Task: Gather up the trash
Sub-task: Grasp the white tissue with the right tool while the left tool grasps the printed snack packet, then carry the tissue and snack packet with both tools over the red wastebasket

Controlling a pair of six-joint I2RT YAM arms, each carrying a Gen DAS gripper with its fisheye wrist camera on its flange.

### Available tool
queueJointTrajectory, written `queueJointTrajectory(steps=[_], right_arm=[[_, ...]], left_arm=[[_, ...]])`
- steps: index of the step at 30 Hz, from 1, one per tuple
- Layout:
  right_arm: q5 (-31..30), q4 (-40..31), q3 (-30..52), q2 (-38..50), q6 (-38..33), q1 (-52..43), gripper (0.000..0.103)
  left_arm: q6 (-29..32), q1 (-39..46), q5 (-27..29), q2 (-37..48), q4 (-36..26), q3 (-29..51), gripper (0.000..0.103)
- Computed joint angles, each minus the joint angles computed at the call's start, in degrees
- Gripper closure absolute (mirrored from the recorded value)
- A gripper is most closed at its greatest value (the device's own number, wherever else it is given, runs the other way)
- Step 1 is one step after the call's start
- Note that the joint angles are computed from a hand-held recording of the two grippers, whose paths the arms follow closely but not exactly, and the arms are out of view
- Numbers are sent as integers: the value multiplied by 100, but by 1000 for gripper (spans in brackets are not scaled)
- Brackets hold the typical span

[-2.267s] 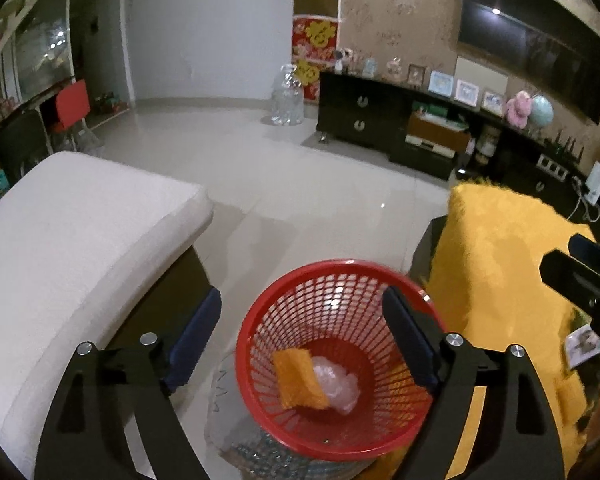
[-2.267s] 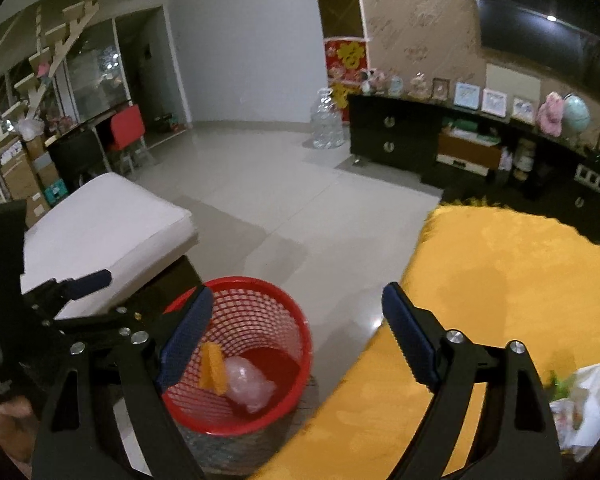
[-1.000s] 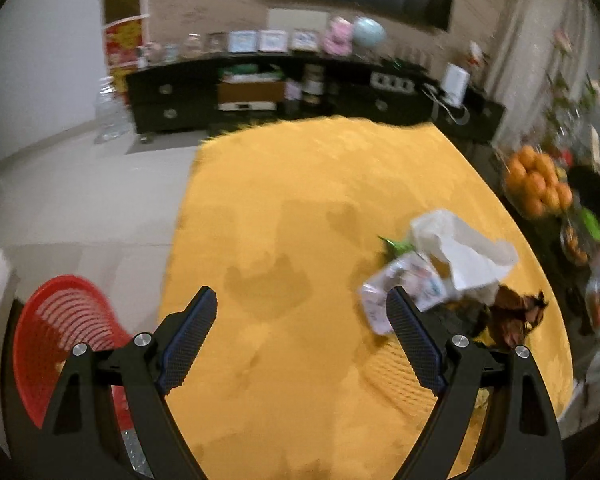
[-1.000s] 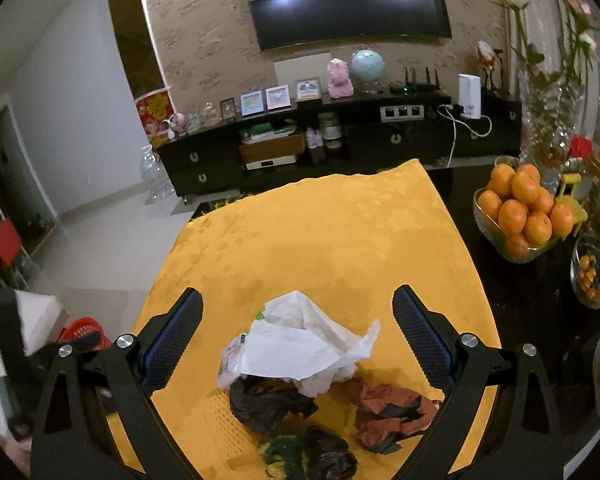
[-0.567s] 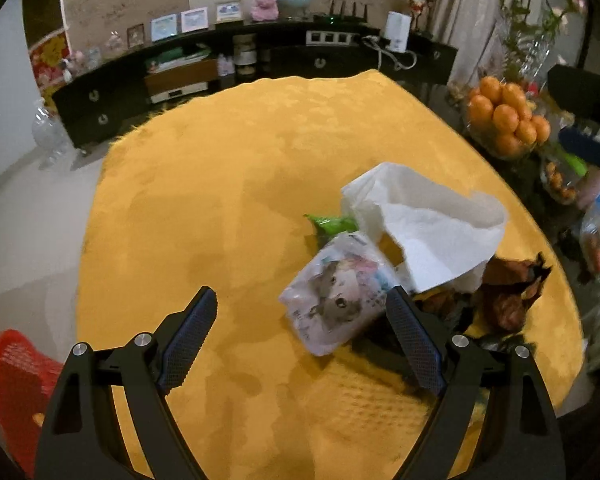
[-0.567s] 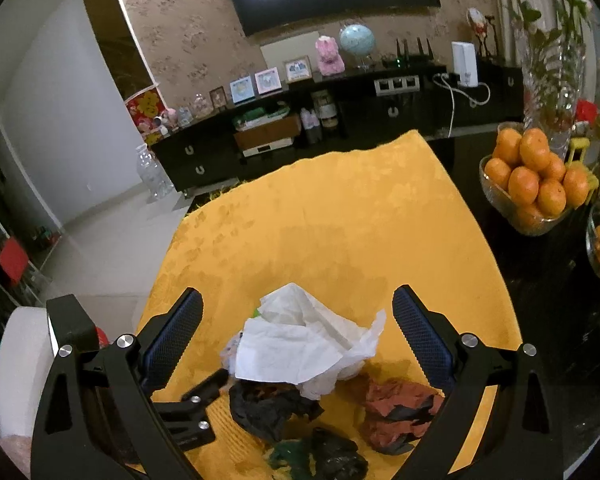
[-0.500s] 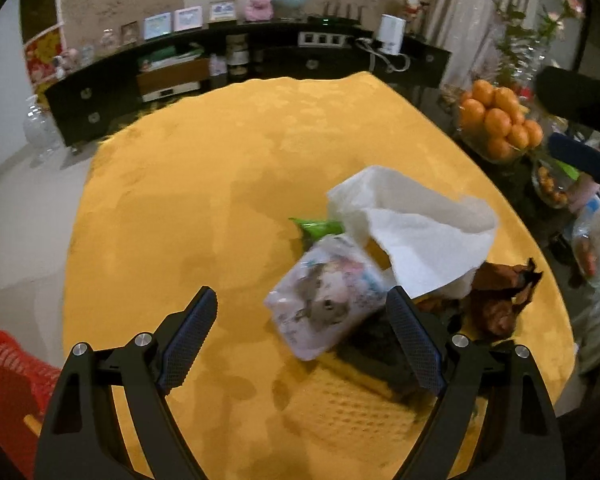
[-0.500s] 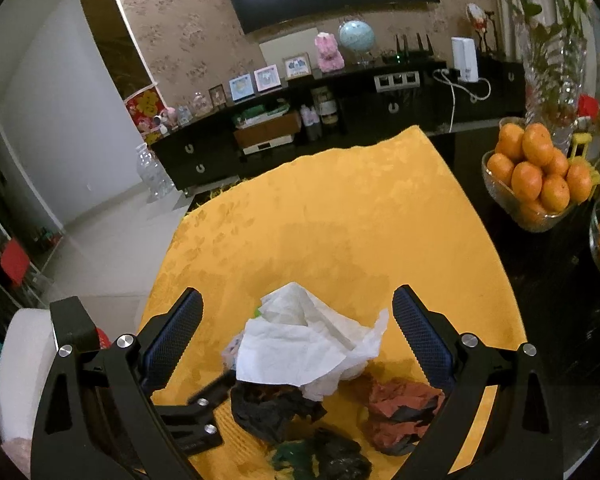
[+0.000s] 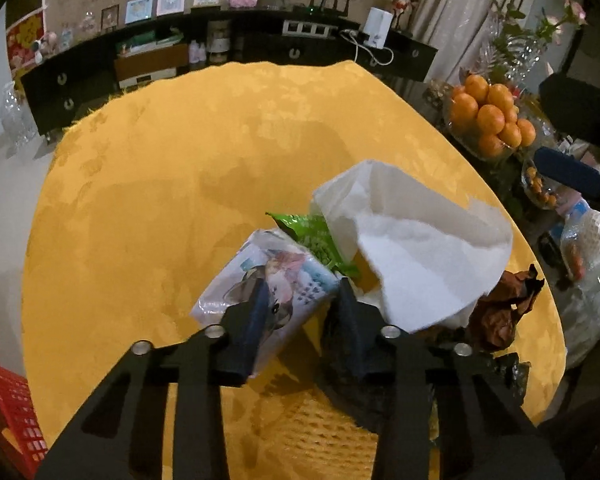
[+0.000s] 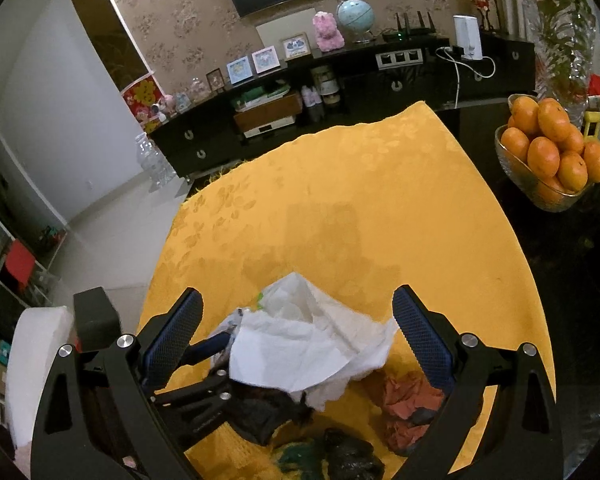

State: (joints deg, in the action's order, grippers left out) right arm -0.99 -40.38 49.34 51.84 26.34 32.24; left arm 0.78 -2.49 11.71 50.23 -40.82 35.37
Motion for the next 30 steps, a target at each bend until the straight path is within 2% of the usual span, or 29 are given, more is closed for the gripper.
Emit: queueJointTrajectory(steps=[4, 12, 15, 20, 22, 24, 25, 27, 30], right_arm=[[36, 29, -9, 29, -18, -11, 10], [103, 169, -31, 372, -200, 13, 10], [312, 332, -50, 707, -409, 206, 10], [417, 591, -100, 1519, -716, 414, 11], [394, 639, -135, 1746, -771, 402, 21], [162, 625, -131, 2013, -802, 232, 43], [92, 604, -129, 2092, -792, 167, 48], [74, 621, -187, 2061, -745, 123, 66], [1, 634, -260, 1809, -637, 65, 85]], left_arm=[[243, 544, 294, -169, -260, 83, 78], [1294, 2696, 1394, -367, -1077, 576, 84], [1762, 3557, 1887, -318, -1455, 891, 85], [2334, 4453, 2425, -264, -1959, 1337, 85], [2529, 4701, 2574, -284, -2133, 1481, 85], [2734, 4950, 2707, -293, -2307, 1617, 85], [2826, 5063, 2755, -304, -2380, 1684, 85], [3003, 5267, 2841, -318, -2511, 1764, 85], [3113, 5494, 2929, -311, -2634, 1897, 85]])
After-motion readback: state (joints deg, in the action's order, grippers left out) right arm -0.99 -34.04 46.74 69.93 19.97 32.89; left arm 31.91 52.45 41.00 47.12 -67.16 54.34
